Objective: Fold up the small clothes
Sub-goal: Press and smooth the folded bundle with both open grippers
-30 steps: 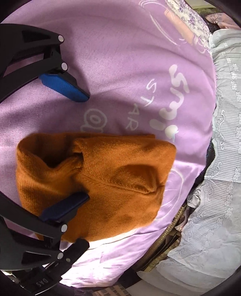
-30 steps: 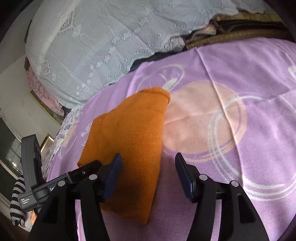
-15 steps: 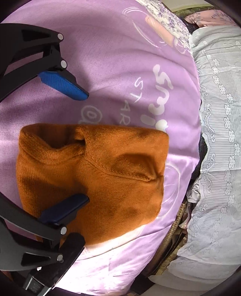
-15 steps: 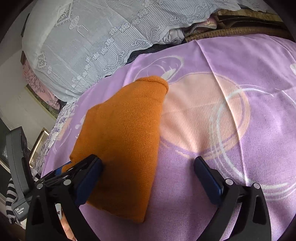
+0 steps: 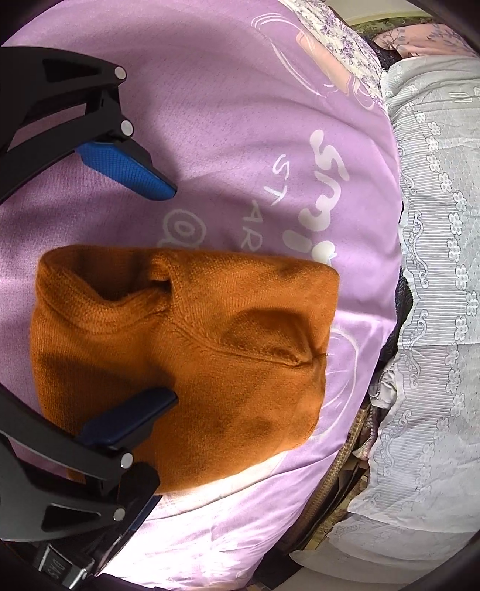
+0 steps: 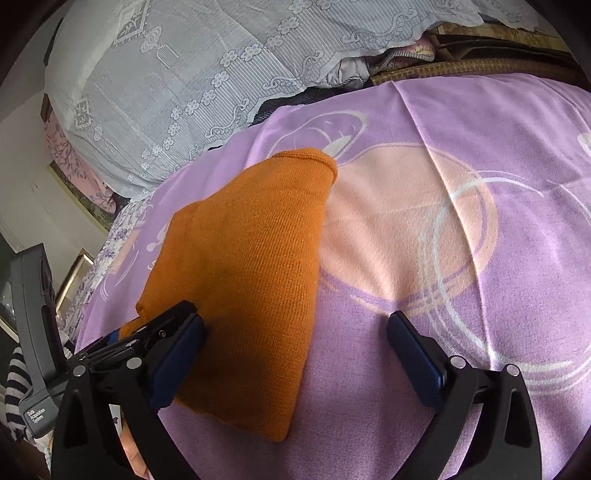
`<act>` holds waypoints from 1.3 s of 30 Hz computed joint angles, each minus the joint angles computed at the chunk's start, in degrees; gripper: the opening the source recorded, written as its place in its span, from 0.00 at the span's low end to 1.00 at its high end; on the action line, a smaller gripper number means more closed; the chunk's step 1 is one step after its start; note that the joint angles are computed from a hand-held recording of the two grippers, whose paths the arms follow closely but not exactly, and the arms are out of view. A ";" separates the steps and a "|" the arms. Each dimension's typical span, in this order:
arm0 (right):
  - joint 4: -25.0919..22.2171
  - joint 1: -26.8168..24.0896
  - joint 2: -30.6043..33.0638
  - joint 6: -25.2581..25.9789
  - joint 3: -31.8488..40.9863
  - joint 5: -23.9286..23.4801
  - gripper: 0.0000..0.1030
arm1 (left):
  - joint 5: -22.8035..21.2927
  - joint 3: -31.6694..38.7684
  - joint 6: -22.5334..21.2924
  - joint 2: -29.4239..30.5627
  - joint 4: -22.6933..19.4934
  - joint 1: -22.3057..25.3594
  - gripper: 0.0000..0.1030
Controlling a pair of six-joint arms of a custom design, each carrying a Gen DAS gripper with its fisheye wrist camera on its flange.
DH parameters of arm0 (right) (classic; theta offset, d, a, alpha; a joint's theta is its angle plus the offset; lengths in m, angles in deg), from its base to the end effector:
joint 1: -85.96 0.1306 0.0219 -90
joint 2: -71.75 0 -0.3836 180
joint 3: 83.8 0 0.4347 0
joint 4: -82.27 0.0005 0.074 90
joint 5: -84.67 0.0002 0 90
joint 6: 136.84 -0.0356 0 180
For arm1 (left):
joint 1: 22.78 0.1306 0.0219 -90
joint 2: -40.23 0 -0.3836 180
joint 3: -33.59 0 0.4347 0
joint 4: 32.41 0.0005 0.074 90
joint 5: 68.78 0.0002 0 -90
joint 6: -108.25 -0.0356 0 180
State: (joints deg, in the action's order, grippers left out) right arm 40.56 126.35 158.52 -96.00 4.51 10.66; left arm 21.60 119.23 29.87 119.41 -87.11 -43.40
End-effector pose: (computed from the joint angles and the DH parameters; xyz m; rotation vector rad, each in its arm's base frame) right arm 0.4008 0.3274 0.4553 0.3238 2.2699 0.5204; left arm 0.4253 -0.1608 0.4744 0.1937 2.4223 -0.2651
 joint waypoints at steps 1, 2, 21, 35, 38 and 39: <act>0.61 -0.13 -0.33 -0.08 -0.43 -0.52 0.97 | 0.20 0.02 0.02 -0.03 -0.02 0.05 0.96; 1.31 -0.29 -0.73 -0.12 -0.98 -1.10 0.97 | 0.60 0.06 -0.03 -0.06 -0.07 0.14 0.96; 13.10 -2.04 -6.43 -2.14 -6.80 -0.88 0.97 | 15.70 0.74 3.69 -0.76 2.26 5.38 0.96; 6.31 -6.28 7.21 3.17 6.96 -13.95 0.97 | 16.17 6.46 -0.24 7.08 -5.31 4.99 0.96; 9.88 -6.24 4.53 1.09 3.84 -13.32 0.97 | 22.97 4.56 1.21 4.98 -2.99 6.77 0.95; 11.79 -6.21 3.46 0.72 2.55 -13.30 0.97 | 27.14 4.10 1.73 4.52 -2.17 7.70 0.96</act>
